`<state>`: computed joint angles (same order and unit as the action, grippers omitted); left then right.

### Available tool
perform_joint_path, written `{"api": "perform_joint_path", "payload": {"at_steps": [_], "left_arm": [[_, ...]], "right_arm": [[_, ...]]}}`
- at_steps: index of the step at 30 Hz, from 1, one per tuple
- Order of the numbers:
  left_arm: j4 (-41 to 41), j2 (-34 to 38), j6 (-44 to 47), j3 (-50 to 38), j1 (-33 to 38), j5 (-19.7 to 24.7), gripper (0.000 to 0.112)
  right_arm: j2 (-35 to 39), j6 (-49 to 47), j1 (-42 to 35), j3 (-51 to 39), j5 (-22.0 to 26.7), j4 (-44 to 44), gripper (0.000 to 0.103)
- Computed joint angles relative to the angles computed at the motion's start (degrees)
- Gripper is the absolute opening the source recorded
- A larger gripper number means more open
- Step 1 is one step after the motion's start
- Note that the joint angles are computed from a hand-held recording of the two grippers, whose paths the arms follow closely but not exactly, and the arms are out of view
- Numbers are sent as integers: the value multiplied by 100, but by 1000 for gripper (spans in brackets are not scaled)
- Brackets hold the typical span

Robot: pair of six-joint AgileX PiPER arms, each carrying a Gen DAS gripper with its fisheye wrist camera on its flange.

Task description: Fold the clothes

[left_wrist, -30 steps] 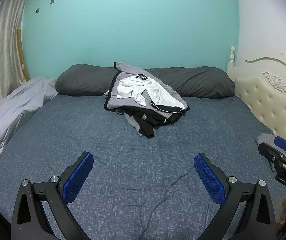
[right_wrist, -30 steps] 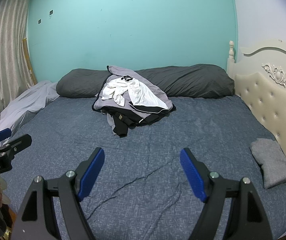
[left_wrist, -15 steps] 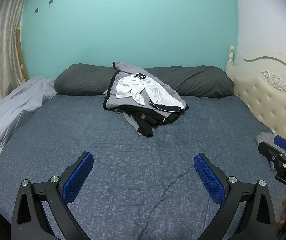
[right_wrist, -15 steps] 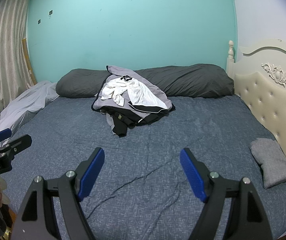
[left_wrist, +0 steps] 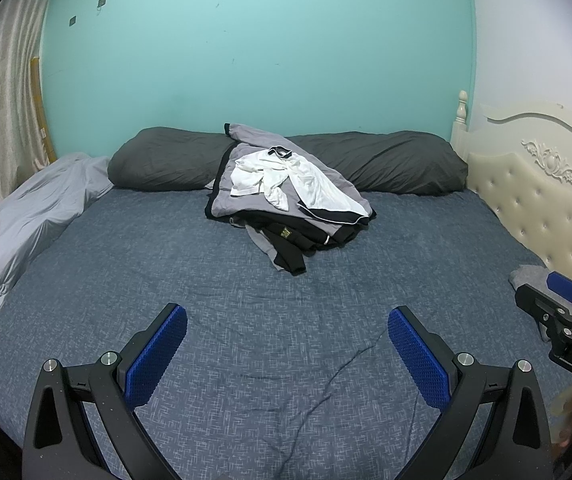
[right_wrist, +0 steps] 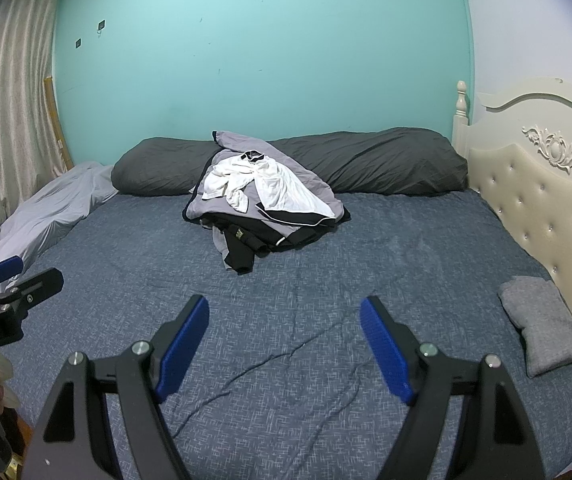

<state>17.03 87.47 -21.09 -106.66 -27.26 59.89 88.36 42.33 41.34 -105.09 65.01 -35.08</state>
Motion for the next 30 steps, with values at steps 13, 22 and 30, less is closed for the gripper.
{"api": "perform_joint_path", "payload": {"at_steps": [13, 22, 30], "left_arm": [[-60, 72, 61, -145, 15, 69, 103], [-113, 131, 93, -220, 60, 76, 103], [-210, 200, 136, -161, 175, -45, 102]], "right_arm": [[21, -20, 4, -70, 47, -4, 79], [36, -18, -6, -92, 48, 17, 79], [134, -173, -203, -182, -32, 255, 79]]}}
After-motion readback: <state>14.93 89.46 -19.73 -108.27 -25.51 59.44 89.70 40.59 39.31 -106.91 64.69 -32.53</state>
